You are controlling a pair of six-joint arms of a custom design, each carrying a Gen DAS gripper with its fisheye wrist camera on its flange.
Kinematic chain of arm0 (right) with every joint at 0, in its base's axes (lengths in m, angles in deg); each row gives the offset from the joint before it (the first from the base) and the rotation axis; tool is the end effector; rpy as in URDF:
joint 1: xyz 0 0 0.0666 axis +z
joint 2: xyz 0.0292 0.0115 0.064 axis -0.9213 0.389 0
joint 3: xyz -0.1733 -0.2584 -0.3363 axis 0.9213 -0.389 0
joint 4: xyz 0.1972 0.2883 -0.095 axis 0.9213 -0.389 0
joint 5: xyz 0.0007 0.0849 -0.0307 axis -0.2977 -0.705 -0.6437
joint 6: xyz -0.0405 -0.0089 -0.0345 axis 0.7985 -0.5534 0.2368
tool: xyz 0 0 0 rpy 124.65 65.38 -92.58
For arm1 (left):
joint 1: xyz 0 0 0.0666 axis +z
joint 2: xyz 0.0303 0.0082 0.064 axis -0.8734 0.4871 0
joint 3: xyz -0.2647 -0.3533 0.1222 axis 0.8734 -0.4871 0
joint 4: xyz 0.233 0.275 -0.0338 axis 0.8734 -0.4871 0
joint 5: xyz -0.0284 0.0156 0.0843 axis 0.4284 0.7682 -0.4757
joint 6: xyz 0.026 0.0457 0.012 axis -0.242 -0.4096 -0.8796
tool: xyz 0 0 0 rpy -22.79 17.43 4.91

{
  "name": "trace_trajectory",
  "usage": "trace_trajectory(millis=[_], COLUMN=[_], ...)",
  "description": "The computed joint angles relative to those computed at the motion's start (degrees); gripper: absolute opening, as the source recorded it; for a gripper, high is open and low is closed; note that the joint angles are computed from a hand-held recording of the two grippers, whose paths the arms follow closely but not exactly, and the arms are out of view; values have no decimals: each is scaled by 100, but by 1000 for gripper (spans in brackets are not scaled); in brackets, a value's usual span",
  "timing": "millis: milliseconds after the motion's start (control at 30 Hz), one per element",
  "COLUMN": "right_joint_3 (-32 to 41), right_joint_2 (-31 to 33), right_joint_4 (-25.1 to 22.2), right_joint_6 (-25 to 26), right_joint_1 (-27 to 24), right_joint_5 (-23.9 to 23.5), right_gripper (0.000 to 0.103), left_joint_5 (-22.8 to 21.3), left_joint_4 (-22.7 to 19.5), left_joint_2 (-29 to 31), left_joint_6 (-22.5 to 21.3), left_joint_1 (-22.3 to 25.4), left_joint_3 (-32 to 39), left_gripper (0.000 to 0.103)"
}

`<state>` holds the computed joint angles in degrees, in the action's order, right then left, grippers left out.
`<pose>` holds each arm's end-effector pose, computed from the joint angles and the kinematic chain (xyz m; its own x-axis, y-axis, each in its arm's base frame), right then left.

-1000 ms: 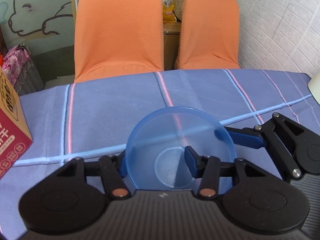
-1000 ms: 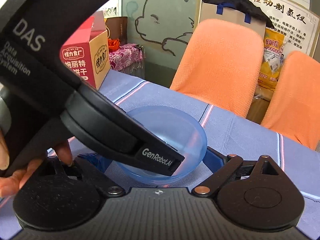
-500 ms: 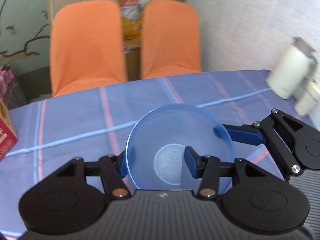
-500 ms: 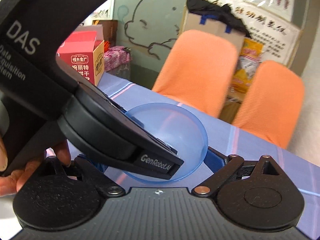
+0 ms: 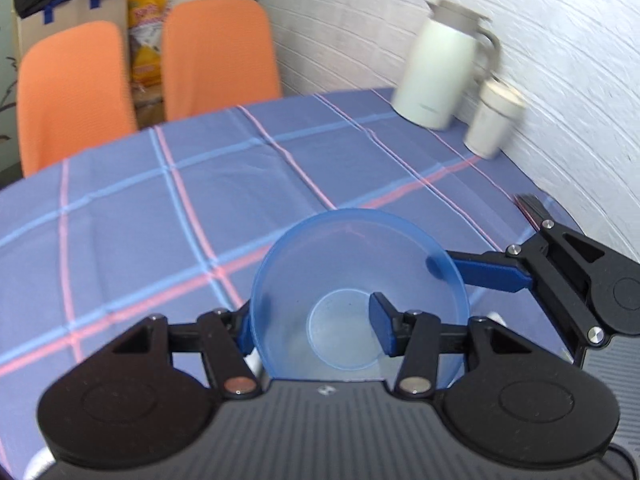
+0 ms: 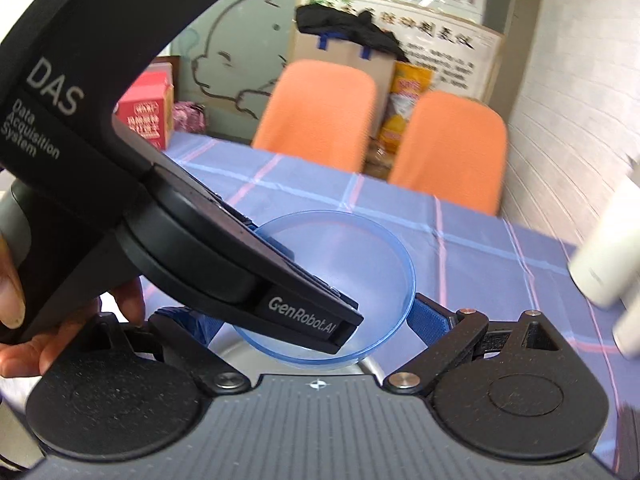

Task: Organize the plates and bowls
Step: 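Carry the blue bowl with the left tool into the white bowl, release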

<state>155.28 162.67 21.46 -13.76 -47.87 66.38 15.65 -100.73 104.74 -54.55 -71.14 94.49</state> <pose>0.5930 0.2102 0.3401 -0.4385 -0.4097 -0.7999 -0.5251 0.8392 -0.1419 0.6511 -0.1289 0.3441 -0.7320 0.1723 -0.6591 0.3814 0.9053 -0.1869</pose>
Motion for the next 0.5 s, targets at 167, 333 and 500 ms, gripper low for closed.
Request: trace_trajectory(millis=[167,333,500], right_joint_3=[-320,-389,-310], right_joint_2=[-54,50,144], right_joint_4=[98,189,58], right_joint_6=[-101,-189,-295], right_joint_1=[-145,-229,-318], right_joint_5=[-165,-418,-655], right_gripper=[84,84,84], left_joint_5=[-132,-216,-284], left_joint_4=[127,177,258], left_joint_2=[-65,-31,-6], left_joint_6=[99,149,147], left_joint_1=[-175,-192,-180], left_joint_3=[-374,-466,-544], left_gripper=[50,50,61])
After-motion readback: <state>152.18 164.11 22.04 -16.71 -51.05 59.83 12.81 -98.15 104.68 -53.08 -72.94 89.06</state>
